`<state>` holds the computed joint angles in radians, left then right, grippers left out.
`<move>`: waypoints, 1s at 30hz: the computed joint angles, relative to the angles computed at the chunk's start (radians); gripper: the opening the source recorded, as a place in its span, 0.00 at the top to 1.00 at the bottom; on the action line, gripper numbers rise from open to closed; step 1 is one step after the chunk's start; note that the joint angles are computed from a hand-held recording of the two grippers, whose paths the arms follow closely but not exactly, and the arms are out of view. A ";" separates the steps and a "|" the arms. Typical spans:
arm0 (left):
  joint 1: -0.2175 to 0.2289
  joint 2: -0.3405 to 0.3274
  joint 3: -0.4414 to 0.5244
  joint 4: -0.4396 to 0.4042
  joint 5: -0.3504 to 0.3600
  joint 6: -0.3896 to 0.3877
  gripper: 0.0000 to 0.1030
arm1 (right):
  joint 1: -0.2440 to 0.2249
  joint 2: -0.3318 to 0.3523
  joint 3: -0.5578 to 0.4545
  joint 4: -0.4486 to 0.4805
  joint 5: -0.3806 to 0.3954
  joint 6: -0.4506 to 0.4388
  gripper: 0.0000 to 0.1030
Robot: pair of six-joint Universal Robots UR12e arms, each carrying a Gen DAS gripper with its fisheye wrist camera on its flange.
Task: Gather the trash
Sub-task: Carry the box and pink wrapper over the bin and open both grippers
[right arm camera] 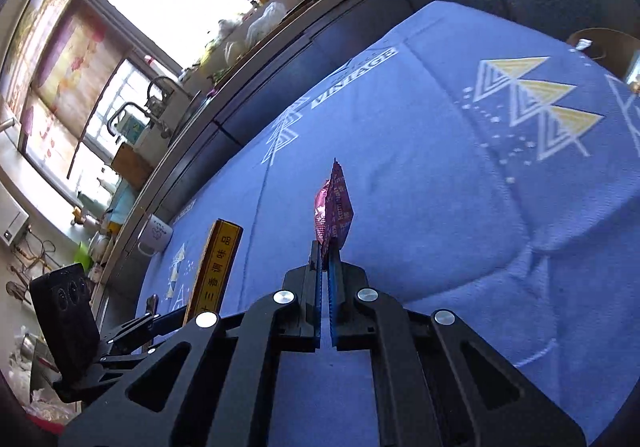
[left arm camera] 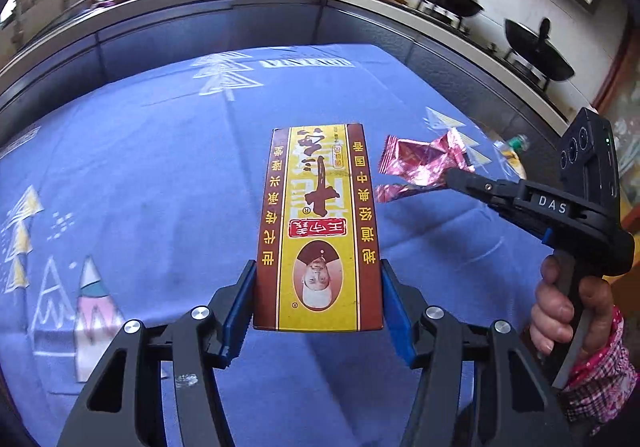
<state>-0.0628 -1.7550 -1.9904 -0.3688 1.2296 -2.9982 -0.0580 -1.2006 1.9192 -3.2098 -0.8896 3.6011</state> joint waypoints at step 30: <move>-0.349 -0.555 0.887 -0.533 -0.128 0.125 0.42 | -0.281 0.064 -0.019 0.014 -0.173 0.016 0.90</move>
